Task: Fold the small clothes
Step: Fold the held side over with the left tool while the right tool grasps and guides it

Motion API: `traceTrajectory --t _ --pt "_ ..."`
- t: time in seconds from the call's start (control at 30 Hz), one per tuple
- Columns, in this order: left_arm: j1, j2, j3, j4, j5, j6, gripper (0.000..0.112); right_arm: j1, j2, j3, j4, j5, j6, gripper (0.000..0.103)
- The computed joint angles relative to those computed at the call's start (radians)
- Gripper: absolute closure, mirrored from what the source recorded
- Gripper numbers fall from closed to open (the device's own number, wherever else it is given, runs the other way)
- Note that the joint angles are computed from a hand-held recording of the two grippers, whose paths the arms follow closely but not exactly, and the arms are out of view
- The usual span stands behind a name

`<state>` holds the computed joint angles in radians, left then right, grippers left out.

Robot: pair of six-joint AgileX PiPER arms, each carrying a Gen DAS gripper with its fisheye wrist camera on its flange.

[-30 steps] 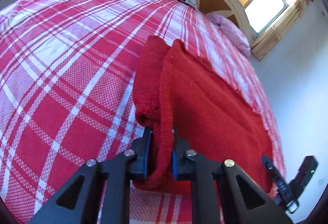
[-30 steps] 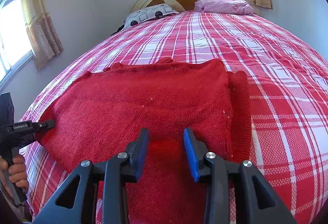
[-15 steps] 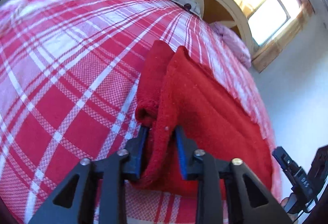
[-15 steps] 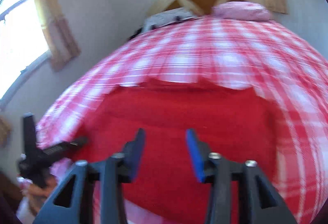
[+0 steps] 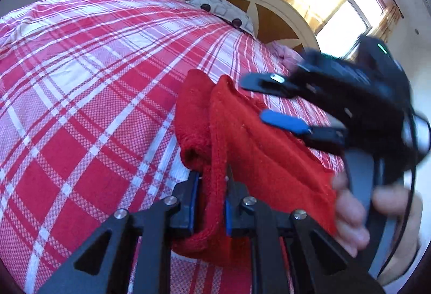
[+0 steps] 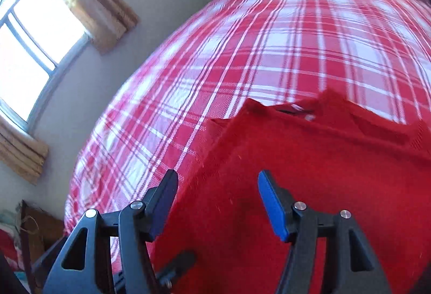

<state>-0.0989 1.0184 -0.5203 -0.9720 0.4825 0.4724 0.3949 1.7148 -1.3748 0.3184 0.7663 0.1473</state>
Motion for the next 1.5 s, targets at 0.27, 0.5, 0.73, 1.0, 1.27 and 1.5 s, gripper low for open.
traceTrajectory --t 0.27,0.5,0.73,1.0,1.27,1.5 --pt "-0.066 -0.074 0.042 -0.012 -0.095 -0.004 0.097 0.102 0.313 -0.408 -0.190 0.256 0.095 0.020" --pt "-0.068 -0.086 0.047 0.005 -0.091 -0.022 0.097 0.229 0.388 -0.460 -0.491 0.306 0.142 0.014" --pt "-0.098 -0.108 0.021 0.186 -0.064 -0.210 0.097 0.066 0.278 -0.353 -0.275 0.253 0.111 0.082" --pt "-0.352 -0.144 -0.085 0.783 -0.075 -0.819 0.097 -0.152 -0.034 -0.033 0.185 0.060 -0.167 0.087" --pt "-0.886 -0.071 -0.224 1.583 0.038 -1.615 0.097 -0.546 -0.302 0.162 0.433 0.208 -0.480 0.088" --pt "-1.197 0.183 -0.384 1.825 0.125 -1.850 0.097 -1.031 -0.340 0.322 0.617 0.412 -0.830 0.088"
